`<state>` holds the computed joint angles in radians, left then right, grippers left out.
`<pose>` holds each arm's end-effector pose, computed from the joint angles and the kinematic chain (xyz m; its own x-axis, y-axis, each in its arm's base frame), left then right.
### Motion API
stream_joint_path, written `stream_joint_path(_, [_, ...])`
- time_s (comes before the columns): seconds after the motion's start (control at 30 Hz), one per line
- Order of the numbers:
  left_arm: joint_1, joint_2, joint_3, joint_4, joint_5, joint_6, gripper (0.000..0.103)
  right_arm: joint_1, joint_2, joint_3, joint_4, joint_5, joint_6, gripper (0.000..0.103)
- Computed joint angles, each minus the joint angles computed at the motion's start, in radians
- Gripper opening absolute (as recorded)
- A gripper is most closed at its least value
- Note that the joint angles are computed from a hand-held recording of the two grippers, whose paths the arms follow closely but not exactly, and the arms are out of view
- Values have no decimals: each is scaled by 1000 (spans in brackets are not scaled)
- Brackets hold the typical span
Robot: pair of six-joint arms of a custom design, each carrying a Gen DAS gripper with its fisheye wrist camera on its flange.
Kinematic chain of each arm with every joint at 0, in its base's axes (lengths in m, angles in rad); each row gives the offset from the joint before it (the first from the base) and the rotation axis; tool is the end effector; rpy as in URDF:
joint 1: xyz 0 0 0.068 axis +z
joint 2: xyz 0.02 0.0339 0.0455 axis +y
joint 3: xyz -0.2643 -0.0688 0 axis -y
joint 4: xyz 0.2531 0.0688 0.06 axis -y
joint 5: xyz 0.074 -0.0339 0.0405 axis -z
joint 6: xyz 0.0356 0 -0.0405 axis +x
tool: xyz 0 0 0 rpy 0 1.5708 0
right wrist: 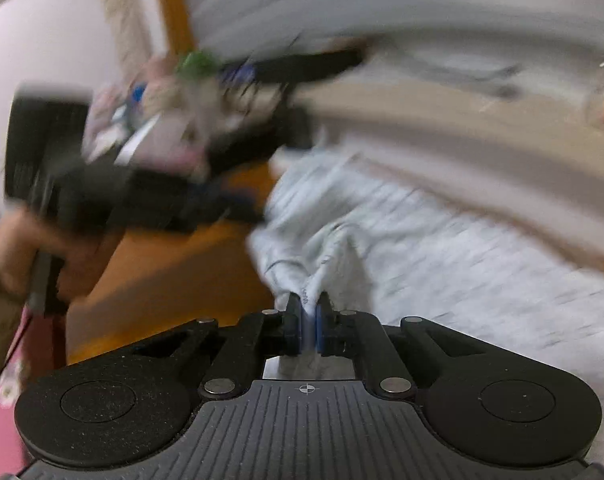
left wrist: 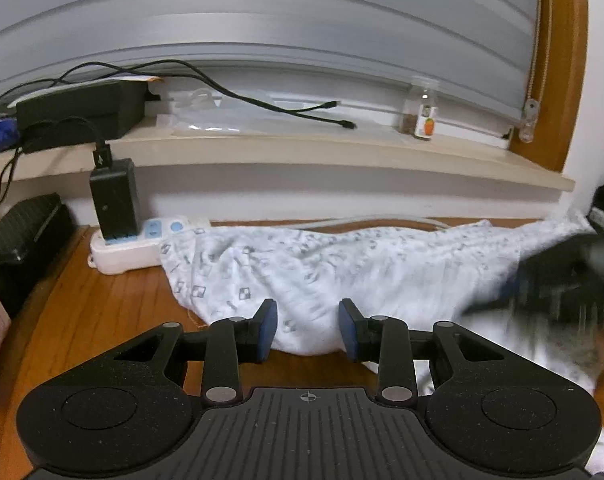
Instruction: Fold clothes
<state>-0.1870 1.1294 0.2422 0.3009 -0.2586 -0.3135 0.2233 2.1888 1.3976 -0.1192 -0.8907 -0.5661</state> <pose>0.2019 -0.0289 0.1341 -0.5080 -0.2073 -0.8360 -0.1958 0.9730 -0.1223 0.4355 0.1273 0.1150 -0.3258 -0.4199 -0.8471 -0.9231 0.3346 0.1892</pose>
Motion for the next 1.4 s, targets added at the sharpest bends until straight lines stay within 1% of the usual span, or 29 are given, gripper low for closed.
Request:
stream_joint_path(0.03, [-8, -5, -4, 3, 8, -8, 37, -25, 2, 19, 14, -14, 49, 8])
stream_joint_path(0.13, [-60, 32, 5, 31, 6, -25, 37, -72, 32, 102, -4, 6, 102, 9])
stream_joint_path(0.17, [-79, 56, 12, 47, 6, -28, 37, -79, 41, 120, -13, 26, 102, 13])
stream_joint_path(0.23, [-112, 118, 34, 83, 8, -34, 37, -102, 60, 162, -79, 24, 54, 13])
stream_joint_path(0.3, [-132, 197, 68, 117, 22, -38, 37, -132, 68, 181, -114, 7, 24, 24])
stream_joint_path(0.33, [-141, 233, 86, 126, 29, -37, 37, -150, 70, 188, -125, -5, 12, 35])
stream_joint_path(0.37, [-151, 267, 106, 127, 38, -33, 37, -172, 71, 189, -125, -15, 5, 40])
stream_joint_path(0.4, [-160, 300, 127, 128, 46, -30, 37, -193, 73, 189, -120, -23, 1, 41])
stream_joint_path(0.5, [-188, 360, 167, 118, 68, -25, 37, -255, 87, 201, -110, 10, -44, 44])
stream_joint_path(0.6, [-217, 400, 204, 65, 24, -26, 36, -315, 129, 254, -103, 71, -81, 47])
stream_joint_path(0.63, [-221, 398, 201, 63, 17, -27, 34, -335, 150, 286, -110, 85, -83, 48])
stream_joint_path(0.67, [-224, 391, 201, 47, 7, -24, 27, -353, 173, 322, -120, 98, -84, 48])
stream_joint_path(0.77, [-241, 363, 201, -19, -36, -2, 24, -410, 250, 444, -152, 126, -70, 50])
stream_joint_path(0.8, [-240, 343, 194, -41, -38, -2, 23, -426, 273, 481, -161, 133, -63, 50])
stream_joint_path(0.87, [-222, 285, 166, -86, -35, 8, 15, -459, 319, 554, -188, 135, -48, 50])
stream_joint_path(0.93, [-202, 226, 137, -127, -30, 19, 15, -492, 361, 621, -216, 135, -37, 50])
stream_joint_path(1.03, [-173, 119, 94, -212, -36, 30, 15, -535, 388, 661, -252, 137, -64, 51])
stream_joint_path(1.13, [-151, 28, 71, -300, -45, 34, 14, -583, 392, 652, -267, 120, -111, 51])
stream_joint_path(1.2, [-155, -6, 71, -342, -60, 24, 14, -615, 389, 637, -278, 100, -142, 51])
stream_joint_path(1.23, [-162, -15, 74, -357, -70, 16, 16, -631, 373, 604, -260, 92, -145, 51])
stream_joint_path(1.3, [-181, -31, 77, -355, -90, -20, 17, -661, 340, 533, -203, 84, -145, 55])
stream_joint_path(1.33, [-192, -38, 77, -349, -101, -41, 22, -676, 325, 500, -165, 81, -145, 58])
stream_joint_path(1.37, [-206, -45, 79, -335, -109, -60, 31, -691, 309, 460, -112, 76, -136, 59])
stream_joint_path(1.4, [-222, -52, 82, -314, -115, -75, 37, -703, 301, 439, -78, 71, -124, 59])
